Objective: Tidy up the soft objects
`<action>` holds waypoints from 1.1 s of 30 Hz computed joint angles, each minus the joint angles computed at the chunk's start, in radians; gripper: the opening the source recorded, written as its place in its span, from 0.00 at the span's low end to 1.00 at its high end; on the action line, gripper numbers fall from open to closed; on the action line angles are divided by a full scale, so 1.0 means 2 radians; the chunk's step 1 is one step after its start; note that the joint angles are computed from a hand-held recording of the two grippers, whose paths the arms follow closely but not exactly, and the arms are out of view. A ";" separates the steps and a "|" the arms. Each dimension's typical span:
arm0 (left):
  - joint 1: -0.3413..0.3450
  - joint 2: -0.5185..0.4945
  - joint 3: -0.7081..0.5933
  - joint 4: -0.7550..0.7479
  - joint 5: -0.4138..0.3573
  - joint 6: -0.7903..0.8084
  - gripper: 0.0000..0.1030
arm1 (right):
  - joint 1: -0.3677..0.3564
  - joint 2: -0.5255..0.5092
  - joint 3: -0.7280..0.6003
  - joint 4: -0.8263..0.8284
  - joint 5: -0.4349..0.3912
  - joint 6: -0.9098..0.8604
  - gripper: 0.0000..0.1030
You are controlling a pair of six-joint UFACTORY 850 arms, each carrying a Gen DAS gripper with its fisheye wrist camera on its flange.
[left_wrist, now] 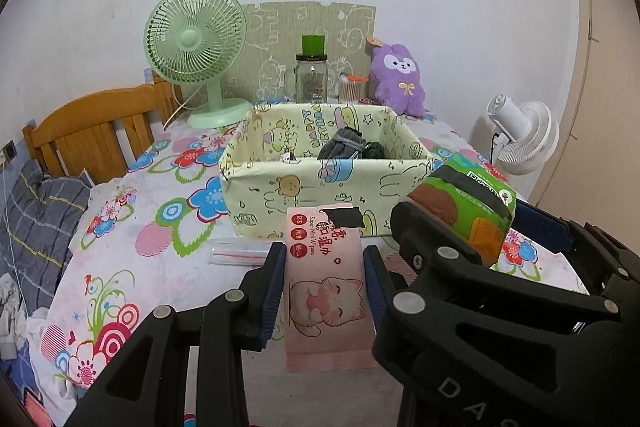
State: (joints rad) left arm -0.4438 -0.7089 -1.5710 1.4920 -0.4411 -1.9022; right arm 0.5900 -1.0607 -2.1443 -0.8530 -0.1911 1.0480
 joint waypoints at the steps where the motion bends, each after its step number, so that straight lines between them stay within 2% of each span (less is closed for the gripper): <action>1: 0.000 0.000 0.000 0.001 0.000 0.000 0.38 | 0.000 0.001 0.001 -0.005 0.000 0.004 0.84; 7: -0.003 0.004 -0.002 0.009 -0.008 -0.004 0.38 | 0.002 0.010 0.006 -0.037 0.001 0.035 0.84; 22: 0.000 0.019 -0.006 0.036 -0.017 -0.020 0.38 | 0.004 0.014 -0.016 -0.055 -0.007 0.039 0.84; 33: 0.005 0.014 -0.023 0.057 -0.021 -0.030 0.38 | 0.002 -0.009 -0.068 -0.001 -0.018 -0.019 0.84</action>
